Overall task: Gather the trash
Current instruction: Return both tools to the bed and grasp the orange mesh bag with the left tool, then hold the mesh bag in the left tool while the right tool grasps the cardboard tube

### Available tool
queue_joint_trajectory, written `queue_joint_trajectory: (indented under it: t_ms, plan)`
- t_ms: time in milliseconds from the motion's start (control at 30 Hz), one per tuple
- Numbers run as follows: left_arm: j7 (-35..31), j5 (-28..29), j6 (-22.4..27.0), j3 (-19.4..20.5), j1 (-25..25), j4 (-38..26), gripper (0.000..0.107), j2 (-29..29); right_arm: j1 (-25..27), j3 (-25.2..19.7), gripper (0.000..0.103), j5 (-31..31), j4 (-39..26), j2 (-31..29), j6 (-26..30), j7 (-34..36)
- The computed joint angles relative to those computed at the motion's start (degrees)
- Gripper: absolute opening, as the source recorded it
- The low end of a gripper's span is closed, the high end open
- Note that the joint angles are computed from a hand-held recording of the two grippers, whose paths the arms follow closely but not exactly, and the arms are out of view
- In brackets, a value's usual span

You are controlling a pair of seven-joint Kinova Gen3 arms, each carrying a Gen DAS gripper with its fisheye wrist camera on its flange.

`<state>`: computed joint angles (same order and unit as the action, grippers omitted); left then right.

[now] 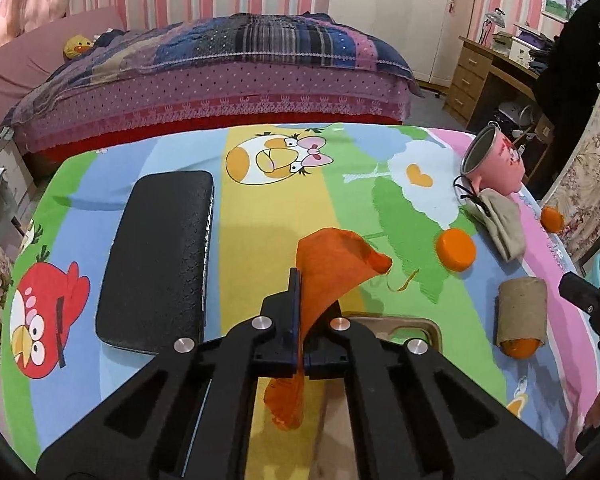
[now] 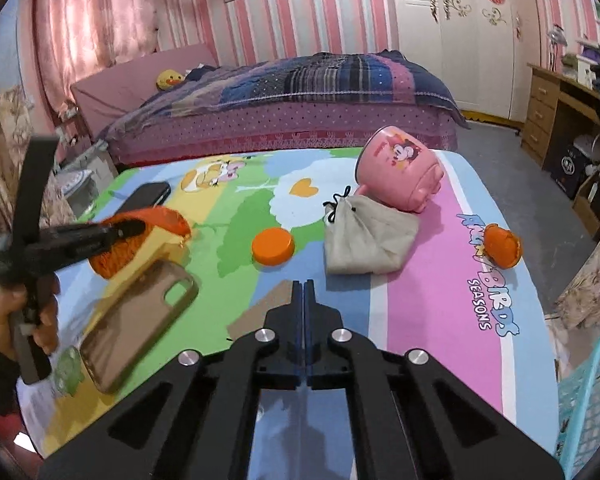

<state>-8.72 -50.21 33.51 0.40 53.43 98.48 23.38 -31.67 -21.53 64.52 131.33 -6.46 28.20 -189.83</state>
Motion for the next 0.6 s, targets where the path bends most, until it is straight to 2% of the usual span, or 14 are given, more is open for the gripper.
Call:
queue_joint_trajectory:
  t_ms: [100,167,233,267,300,600]
  plan:
    - [1.2,-1.2,0.7,-0.3,0.9,0.3,0.0,-0.8,0.3,-1.3,0.002,1.9,0.4,-0.4,0.5,-0.8]
    - [2.6,-2.6,0.7,-0.2,1.2,0.6,0.0,-1.5,-0.6,-0.3,0.004,1.3,-0.2,0.3,0.4,-0.2]
    - [3.4,-3.6,1.2,0.2,1.3,0.8,0.0,-1.7,-1.4,0.4,0.032,0.4,-0.4,0.8,0.3,0.7]
    - [3.6,-4.0,1.4,0.4,1.2,0.9,0.0,-1.8,-1.2,-0.9,0.07,1.3,-0.5,1.0,1.4,-0.3]
    - [3.7,-4.3,1.5,0.7,1.0,0.9,0.0,-1.8,-1.6,-1.7,0.079,2.1,-0.5,1.2,2.7,-1.0]
    - [4.0,-4.3,0.8,1.6,-0.3,1.6,0.0,-2.0,-6.0,2.0,0.079,-0.1,-4.0,7.2,4.1,5.1]
